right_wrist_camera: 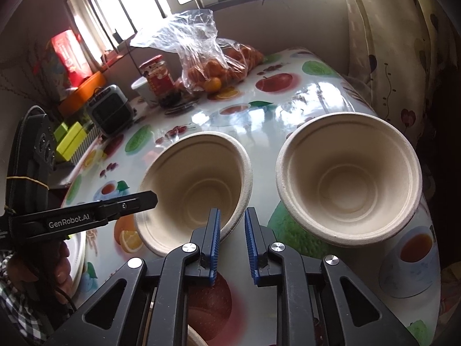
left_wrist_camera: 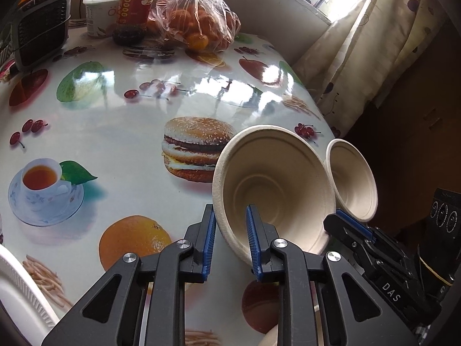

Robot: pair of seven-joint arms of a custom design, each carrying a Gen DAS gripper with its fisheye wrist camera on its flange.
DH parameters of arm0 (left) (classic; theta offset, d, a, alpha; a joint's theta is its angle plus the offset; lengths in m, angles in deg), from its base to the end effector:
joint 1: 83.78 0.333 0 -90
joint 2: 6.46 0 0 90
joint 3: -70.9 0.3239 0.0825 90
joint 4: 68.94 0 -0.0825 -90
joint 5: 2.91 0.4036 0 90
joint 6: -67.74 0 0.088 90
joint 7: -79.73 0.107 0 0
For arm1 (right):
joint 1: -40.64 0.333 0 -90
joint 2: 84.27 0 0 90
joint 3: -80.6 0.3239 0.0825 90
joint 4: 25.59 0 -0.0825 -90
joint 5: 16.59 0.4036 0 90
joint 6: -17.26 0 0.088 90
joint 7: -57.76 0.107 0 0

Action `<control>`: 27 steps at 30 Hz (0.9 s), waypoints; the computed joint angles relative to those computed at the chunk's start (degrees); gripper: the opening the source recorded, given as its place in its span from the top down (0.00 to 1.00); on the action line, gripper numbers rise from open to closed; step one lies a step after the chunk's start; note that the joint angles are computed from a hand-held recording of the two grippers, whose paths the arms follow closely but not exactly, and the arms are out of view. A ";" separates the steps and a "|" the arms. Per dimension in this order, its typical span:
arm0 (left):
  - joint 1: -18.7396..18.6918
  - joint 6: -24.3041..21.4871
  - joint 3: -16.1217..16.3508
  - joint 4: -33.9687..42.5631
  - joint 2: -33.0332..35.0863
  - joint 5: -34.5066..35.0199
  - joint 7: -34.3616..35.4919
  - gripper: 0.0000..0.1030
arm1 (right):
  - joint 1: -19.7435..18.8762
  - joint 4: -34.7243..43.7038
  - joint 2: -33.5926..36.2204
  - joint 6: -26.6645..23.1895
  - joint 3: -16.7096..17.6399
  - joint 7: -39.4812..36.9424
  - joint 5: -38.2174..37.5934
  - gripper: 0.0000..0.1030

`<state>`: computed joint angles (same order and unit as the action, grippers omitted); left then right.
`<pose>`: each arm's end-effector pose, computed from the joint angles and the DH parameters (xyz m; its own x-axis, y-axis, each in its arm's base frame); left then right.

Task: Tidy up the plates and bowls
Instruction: 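Lift both brown bowls and carry them over other brown bowls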

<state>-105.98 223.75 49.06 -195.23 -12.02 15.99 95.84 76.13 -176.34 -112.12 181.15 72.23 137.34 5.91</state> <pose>0.4008 -0.4106 0.4853 0.1263 -0.9024 0.4120 -0.8377 -0.3195 -0.4429 0.4030 0.1800 0.4777 0.3842 -0.8817 -0.2740 -0.7680 -0.1405 -0.6249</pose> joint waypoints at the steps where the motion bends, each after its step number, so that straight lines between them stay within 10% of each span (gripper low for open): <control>1: 0.01 -0.02 -0.02 0.09 0.00 0.14 -0.06 0.78 | -0.05 -0.03 0.00 0.02 0.02 0.11 0.06 0.83; 27: 0.97 -0.16 -3.26 -1.57 -5.11 2.14 -1.92 0.78 | 0.03 -5.51 -9.67 -0.20 0.59 5.34 -3.95 0.82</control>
<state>-105.02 223.59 45.80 -196.80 -17.13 18.13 93.92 76.16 -181.85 -121.79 180.94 72.82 142.68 1.95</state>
